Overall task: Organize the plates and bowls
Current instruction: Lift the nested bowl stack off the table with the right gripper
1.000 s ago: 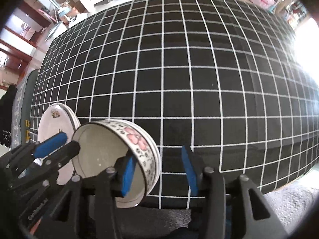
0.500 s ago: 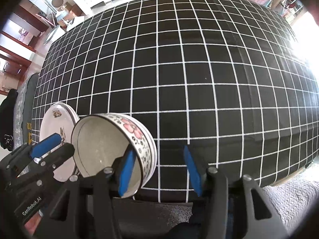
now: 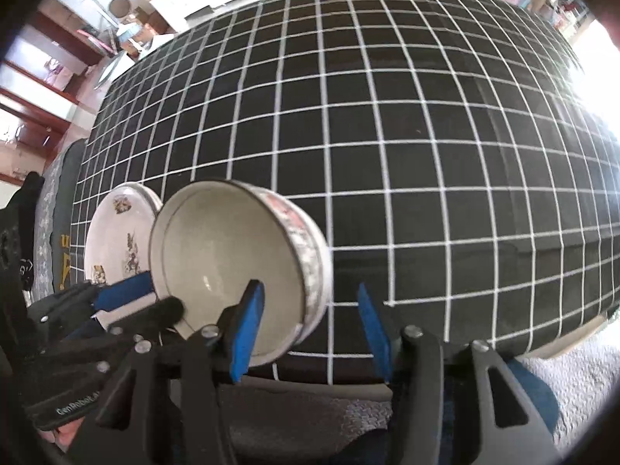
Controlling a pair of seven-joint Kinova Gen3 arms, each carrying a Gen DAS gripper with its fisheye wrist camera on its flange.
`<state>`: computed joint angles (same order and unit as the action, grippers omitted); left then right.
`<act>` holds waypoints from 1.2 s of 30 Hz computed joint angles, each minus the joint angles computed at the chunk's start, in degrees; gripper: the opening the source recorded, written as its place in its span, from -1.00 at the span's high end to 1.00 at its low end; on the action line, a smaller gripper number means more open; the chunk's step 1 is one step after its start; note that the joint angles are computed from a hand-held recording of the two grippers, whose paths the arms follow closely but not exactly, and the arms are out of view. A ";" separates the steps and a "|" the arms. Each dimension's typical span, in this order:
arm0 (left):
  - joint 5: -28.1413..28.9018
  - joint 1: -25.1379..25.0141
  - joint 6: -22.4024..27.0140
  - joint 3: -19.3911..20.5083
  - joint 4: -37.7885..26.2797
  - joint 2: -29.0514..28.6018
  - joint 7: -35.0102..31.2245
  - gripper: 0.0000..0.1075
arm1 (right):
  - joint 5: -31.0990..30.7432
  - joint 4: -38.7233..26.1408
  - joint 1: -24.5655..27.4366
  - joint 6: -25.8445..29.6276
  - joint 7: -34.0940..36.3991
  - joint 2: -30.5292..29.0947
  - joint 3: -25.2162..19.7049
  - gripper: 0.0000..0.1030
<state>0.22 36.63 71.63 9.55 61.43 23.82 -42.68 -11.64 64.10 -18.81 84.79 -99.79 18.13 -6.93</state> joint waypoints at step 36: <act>0.86 1.43 -8.58 -0.18 1.20 7.18 -7.51 -0.21 | -13.79 5.46 7.63 -4.31 0.72 3.74 -0.85 -0.51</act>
